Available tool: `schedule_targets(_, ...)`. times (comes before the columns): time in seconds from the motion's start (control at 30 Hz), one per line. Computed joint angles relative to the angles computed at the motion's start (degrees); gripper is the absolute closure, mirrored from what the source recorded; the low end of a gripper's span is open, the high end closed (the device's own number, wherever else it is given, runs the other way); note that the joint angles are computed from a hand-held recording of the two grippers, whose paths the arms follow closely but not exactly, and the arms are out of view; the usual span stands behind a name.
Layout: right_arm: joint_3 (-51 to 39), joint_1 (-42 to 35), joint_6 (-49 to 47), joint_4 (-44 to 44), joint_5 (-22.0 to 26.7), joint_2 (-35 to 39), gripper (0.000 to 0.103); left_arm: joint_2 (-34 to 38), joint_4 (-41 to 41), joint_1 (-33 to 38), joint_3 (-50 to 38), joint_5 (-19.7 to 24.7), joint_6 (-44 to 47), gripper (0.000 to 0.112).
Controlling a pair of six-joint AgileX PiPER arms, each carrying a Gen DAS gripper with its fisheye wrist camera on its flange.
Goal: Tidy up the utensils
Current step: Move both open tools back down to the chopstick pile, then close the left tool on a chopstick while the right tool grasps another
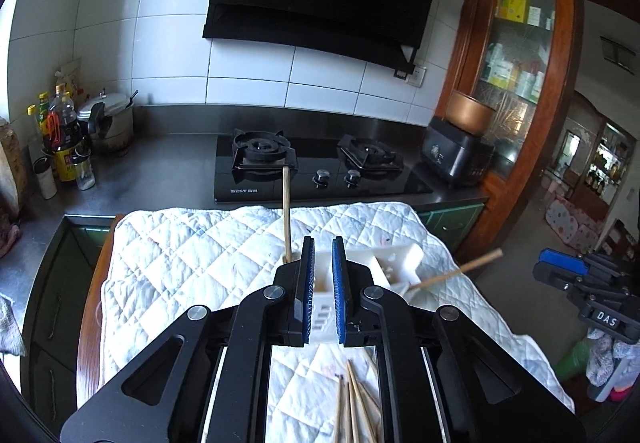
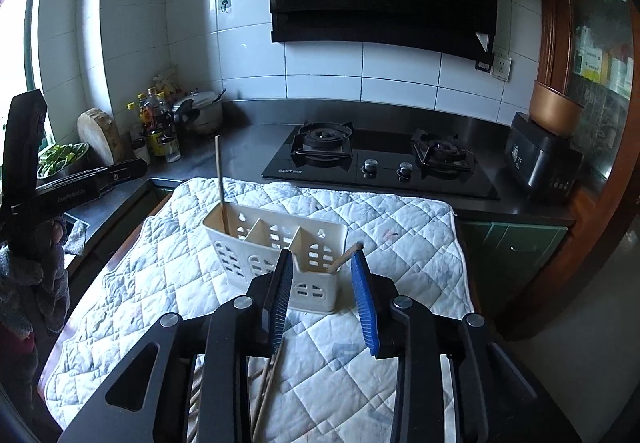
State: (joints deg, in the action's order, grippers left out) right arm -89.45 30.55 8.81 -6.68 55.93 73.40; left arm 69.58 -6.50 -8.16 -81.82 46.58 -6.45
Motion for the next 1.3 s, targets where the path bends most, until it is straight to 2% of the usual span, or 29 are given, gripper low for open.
schedule_targets(0.13,12.33,7.78,7.82,-6.12,-3.51,-7.95,0.073,-8.03,0.76,-1.37,8.31,0.37,-0.76,0.103)
schedule_targets(0.3,27.41,20.28,24.31,-17.32,-5.93,-15.5,0.073,-18.53,2.18,-3.28,19.54,0.62,-3.08,0.103)
schedule_targets(0.37,32.68,24.34,30.33,-20.68,-6.61,-17.27,0.073,-22.44,7.09,-6.9,23.87,0.93,-8.39,0.103)
schedule_targets(0.5,41.84,29.44,40.22,-23.27,-8.94,-19.16,0.076,-28.84,8.54,-9.18,31.25,1.71,-12.66,0.103)
schedule_targets(0.57,45.05,31.58,44.24,-24.37,-9.85,-18.93,0.08,-31.61,15.57,-14.89,34.43,2.84,-20.77,0.103)
schedule_targets(0.77,52.28,37.42,55.97,-27.44,-12.19,-18.39,0.081,-37.46,28.57,-28.7,42.31,7.94,-39.52,0.103)
schedule_targets(0.87,53.71,40.0,60.68,-30.1,-11.67,-16.52,0.082,-38.97,24.53,-25.63,45.27,7.19,-36.24,0.103)
schedule_targets(1.07,54.78,39.06,62.43,-30.63,-12.85,-15.07,0.086,-39.89,22.87,-26.97,49.43,6.8,-37.2,0.103)
schedule_targets(1.17,54.54,38.26,62.22,-30.76,-12.92,-13.68,0.089,-39.01,27.04,-33.41,50.92,7.54,-44.07,0.103)
schedule_targets(1.3,54.59,36.31,60.35,-29.72,-14.52,-12.77,0.089,-38.18,26.82,-35.03,52.17,6.49,-45.12,0.103)
